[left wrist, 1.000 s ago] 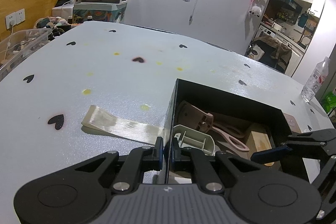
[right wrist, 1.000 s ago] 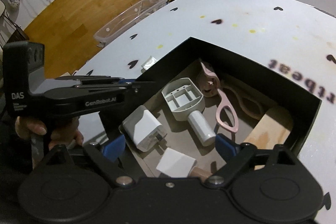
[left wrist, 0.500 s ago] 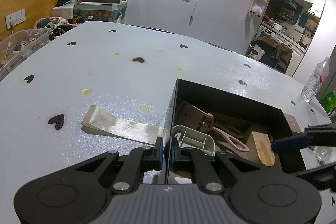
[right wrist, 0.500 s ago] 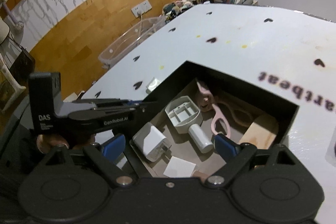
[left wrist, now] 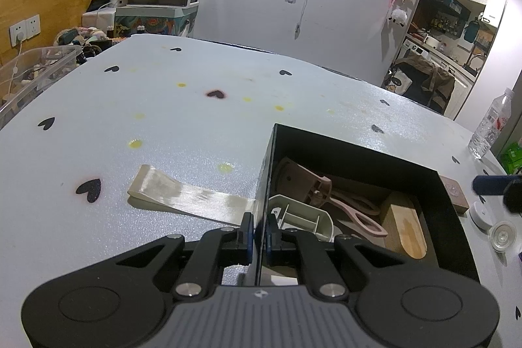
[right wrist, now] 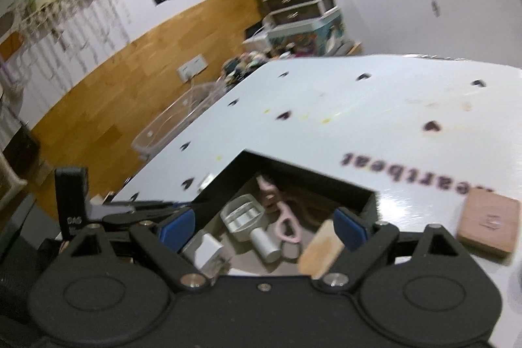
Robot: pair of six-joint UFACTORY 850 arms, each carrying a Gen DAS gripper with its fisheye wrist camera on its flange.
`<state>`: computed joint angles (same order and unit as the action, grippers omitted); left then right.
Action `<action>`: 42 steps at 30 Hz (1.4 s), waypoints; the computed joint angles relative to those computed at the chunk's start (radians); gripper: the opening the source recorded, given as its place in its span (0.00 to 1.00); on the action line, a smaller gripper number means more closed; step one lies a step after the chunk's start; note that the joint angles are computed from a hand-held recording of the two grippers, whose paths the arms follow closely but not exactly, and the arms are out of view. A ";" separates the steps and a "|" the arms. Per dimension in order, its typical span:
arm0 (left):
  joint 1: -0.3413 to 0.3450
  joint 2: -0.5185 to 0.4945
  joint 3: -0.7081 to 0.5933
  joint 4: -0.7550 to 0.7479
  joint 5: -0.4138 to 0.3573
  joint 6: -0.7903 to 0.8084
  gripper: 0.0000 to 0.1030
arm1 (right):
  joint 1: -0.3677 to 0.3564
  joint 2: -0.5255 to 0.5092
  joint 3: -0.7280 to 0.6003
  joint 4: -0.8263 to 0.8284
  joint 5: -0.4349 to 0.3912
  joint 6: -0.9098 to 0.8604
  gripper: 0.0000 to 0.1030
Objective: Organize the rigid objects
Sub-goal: 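Move the right gripper to the white round suction holder, then grasp the white round suction holder with the right gripper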
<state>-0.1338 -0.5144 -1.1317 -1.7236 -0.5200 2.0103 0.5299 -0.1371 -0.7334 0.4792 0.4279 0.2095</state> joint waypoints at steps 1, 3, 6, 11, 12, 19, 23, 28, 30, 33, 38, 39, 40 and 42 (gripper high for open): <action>0.000 0.000 0.000 0.000 0.000 0.000 0.07 | 0.002 0.009 0.011 0.040 0.012 -0.030 0.90; 0.000 0.000 0.000 0.000 0.000 0.000 0.07 | 0.004 0.032 0.040 0.101 0.041 -0.062 0.90; 0.000 0.000 -0.001 0.001 0.001 0.000 0.07 | 0.010 0.064 0.081 0.193 0.086 -0.104 0.90; 0.000 0.000 -0.001 0.000 0.001 0.000 0.07 | 0.022 0.118 0.151 0.360 0.165 -0.170 0.90; 0.000 0.000 -0.001 0.000 0.001 0.000 0.07 | 0.025 0.129 0.165 0.399 0.182 -0.183 0.90; 0.000 -0.001 -0.001 -0.001 0.002 0.001 0.07 | 0.043 0.186 0.245 0.645 0.282 -0.262 0.90; 0.000 0.000 -0.001 0.000 0.003 0.000 0.07 | 0.049 0.200 0.281 0.767 0.321 -0.282 0.90; 0.000 0.000 -0.002 0.002 0.004 -0.001 0.07 | 0.052 0.188 0.307 0.878 0.337 -0.297 0.90; 0.001 0.001 -0.002 0.002 0.006 -0.001 0.07 | 0.047 0.183 0.318 0.894 0.330 -0.285 0.88; 0.000 0.001 -0.002 0.002 0.005 -0.001 0.07 | 0.044 0.177 0.336 0.917 0.318 -0.258 0.82; 0.002 0.000 -0.004 0.006 0.007 -0.004 0.07 | 0.049 0.174 0.370 0.918 0.299 -0.184 0.78; 0.002 0.000 -0.004 0.005 0.008 -0.002 0.07 | 0.049 0.173 0.373 0.918 0.294 -0.175 0.74; 0.003 0.001 -0.003 0.005 0.008 -0.001 0.07 | 0.049 0.172 0.375 0.923 0.289 -0.172 0.70; 0.005 0.001 -0.003 0.006 0.008 -0.001 0.07 | 0.048 0.166 0.376 0.929 0.274 -0.176 0.63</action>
